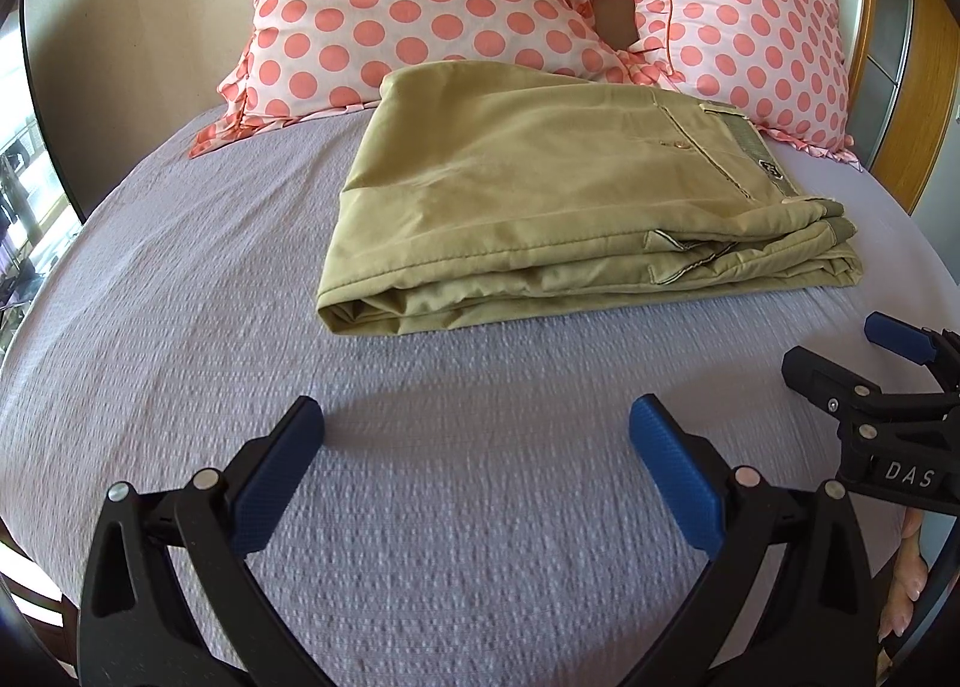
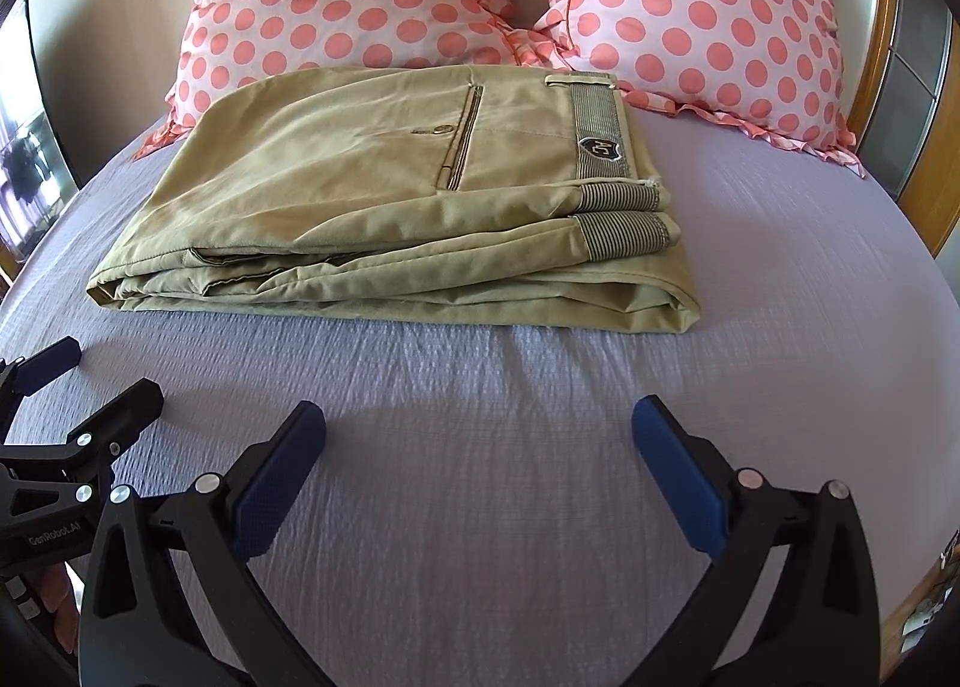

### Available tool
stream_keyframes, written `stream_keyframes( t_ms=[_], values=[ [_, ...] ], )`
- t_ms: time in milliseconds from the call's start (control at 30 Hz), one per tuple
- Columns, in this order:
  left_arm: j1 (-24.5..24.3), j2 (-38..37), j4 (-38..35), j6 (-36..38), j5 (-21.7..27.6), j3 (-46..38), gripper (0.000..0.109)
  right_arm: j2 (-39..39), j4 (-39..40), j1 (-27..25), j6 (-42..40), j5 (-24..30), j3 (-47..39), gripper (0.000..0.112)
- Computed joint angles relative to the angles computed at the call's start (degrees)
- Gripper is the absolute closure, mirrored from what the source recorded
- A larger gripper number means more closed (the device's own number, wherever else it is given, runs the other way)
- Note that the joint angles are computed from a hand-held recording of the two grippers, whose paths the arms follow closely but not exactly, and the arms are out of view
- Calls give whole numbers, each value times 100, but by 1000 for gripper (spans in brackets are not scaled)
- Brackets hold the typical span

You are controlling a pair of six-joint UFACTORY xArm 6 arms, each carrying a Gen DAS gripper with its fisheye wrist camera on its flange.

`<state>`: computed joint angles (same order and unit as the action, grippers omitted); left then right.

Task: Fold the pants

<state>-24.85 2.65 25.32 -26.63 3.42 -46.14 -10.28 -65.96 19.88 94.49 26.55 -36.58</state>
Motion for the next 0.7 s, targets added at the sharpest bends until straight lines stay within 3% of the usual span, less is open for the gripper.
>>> stream_keyframes(
  t_ms=[700],
  values=[
    [1,2,40,-44,-1,-3,7,3,-9,4,14,7,-1,11]
  ],
)
